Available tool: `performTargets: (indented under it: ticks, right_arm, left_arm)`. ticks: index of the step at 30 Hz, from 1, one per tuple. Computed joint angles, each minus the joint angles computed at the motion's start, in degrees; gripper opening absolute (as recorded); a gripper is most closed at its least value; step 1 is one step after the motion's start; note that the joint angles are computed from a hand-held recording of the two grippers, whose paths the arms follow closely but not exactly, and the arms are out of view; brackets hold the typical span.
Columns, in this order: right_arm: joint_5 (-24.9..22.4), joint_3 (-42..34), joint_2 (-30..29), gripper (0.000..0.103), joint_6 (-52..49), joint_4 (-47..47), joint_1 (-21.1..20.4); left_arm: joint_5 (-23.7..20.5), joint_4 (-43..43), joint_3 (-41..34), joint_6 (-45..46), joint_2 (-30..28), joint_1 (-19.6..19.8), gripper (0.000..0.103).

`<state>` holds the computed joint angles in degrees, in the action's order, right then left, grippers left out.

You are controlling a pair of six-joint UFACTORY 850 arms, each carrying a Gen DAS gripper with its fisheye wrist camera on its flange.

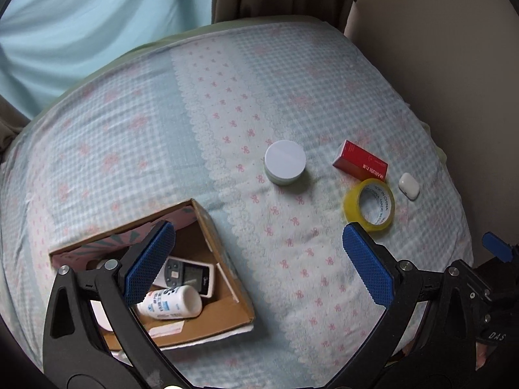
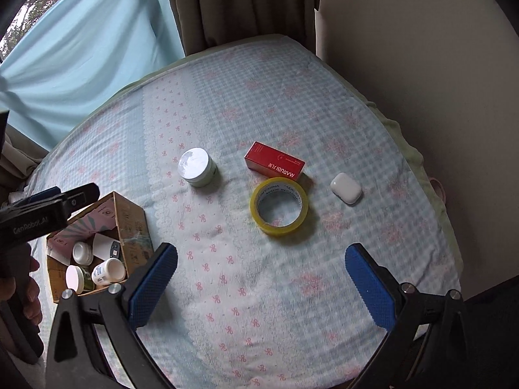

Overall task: Organize rigid objects
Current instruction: 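Grasp the white round jar with the left tool while the right tool grasps the yellow tape, then lift the jar and tape and carry both over the cardboard box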

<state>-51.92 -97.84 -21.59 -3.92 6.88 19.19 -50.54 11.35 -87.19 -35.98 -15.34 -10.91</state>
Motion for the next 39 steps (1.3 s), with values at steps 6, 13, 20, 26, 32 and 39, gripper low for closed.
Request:
performTargets:
  ticks: [6, 13, 20, 26, 32, 39]
  right_arm:
    - [13.93, 7.26, -1.62, 0.103, -4.58, 1.49, -1.24]
    - [23.99, 12.28, -5.44, 0.103, -7.98, 5.21, -1.71]
    - [29.82, 12.87, -10.24, 0.103, -21.44, 17.79, -2.66]
    - [31.40, 13.28, -11.21, 0.103, -29.40, 26.56, -2.49]
    - [35.42, 15.81, -10.21, 0.103, -34.15, 27.30, -1.85]
    - [38.53, 14.13, -12.18, 0.103, -32.89, 24.64, -1.09]
  left_arm:
    - [5.75, 2.33, -3.63, -3.28, -10.64, -1.10, 0.103]
    - [10.56, 10.26, -3.70, -15.64, -17.80, -1.90, 0.103]
    - [13.29, 17.82, -5.37, -24.56, -23.06, -1.41, 0.103]
    - [15.40, 25.75, -6.06, -28.16, -24.90, -1.70, 0.103]
    - [16.30, 27.14, -6.32, -27.09, -25.14, -1.72, 0.098]
    - [19.46, 28.33, -3.95, -26.69, -23.49, -2.05, 0.074]
